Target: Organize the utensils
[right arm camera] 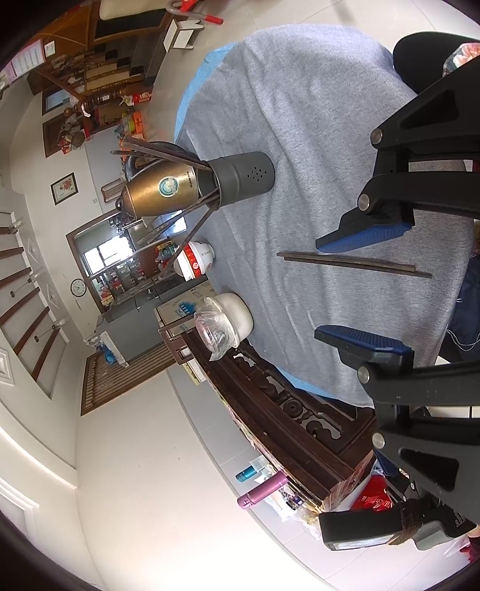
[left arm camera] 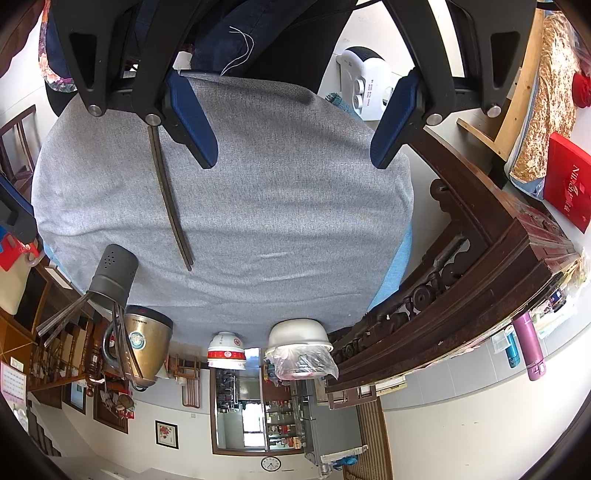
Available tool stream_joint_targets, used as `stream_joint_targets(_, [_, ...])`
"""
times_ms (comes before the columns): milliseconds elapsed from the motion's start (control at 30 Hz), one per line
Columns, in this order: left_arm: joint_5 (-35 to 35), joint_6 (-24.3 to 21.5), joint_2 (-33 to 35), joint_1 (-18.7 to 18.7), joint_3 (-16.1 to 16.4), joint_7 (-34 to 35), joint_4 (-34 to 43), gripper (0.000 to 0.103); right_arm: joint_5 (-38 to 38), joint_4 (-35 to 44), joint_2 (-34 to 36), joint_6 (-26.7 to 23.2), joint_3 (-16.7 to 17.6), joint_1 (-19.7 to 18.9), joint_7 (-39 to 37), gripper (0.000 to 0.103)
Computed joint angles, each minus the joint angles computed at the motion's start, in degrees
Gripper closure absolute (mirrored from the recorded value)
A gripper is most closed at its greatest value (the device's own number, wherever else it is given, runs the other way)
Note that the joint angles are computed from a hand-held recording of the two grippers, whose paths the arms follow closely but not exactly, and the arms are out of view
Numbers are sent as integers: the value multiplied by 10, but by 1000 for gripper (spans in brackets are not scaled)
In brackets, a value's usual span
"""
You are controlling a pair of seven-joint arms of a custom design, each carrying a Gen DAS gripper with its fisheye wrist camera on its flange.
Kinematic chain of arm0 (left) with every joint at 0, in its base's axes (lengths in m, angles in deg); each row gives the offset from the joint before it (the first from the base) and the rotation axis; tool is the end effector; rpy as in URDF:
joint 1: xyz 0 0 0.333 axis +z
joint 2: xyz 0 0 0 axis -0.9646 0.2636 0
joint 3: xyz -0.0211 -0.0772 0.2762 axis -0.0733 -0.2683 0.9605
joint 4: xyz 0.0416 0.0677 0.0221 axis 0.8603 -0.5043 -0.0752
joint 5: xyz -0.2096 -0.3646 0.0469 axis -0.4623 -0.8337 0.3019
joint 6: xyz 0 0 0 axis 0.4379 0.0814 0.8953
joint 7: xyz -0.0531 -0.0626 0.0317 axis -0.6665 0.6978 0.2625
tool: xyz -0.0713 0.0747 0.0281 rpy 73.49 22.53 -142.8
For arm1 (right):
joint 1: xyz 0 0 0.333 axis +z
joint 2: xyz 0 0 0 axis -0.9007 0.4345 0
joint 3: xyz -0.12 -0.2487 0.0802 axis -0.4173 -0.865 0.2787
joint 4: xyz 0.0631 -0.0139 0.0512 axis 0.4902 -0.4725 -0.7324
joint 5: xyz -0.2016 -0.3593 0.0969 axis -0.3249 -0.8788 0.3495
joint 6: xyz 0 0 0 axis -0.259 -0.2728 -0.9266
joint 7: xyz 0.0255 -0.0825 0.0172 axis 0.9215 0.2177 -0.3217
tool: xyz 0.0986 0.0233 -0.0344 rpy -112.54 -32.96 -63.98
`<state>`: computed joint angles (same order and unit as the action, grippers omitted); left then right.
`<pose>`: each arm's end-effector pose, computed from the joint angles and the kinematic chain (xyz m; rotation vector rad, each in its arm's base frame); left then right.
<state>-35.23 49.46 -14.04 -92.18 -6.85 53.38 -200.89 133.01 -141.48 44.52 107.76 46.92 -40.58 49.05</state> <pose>0.3634 -0.2784 0.4406 -1.9850 1.3552 -0.4561 0.4377 0.1166 0.4344 -1.5805 1.3239 -0.1309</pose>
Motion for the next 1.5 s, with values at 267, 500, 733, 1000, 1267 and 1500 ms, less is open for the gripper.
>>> stream_joint_targets(267, [-3, 5, 0, 0, 2, 0, -3, 18, -8, 0, 4, 3, 4, 2, 6, 59])
stream_joint_targets(500, [-8, 18, -1, 0, 7, 3, -9, 18, -19, 2, 14, -4, 3, 5, 17, 59])
stream_joint_targets(733, [-31, 68, 23, 12, 37, 49, -9, 18, -98, 60, 97, -42, 8, -8, 78, 62])
stream_joint_targets(1000, [-37, 98, 14, 47, 42, 39, -30, 18, -318, 210, 276, -74, 56, -45, 244, 71])
stream_joint_targets(1267, [-37, 123, 53, 64, 49, 61, -21, 18, -492, 301, 395, -67, 82, -59, 390, 81])
stream_joint_targets(1500, [-23, 133, 85, 74, 51, 65, 1, 18, -474, 305, 404, -59, 97, -84, 362, 81])
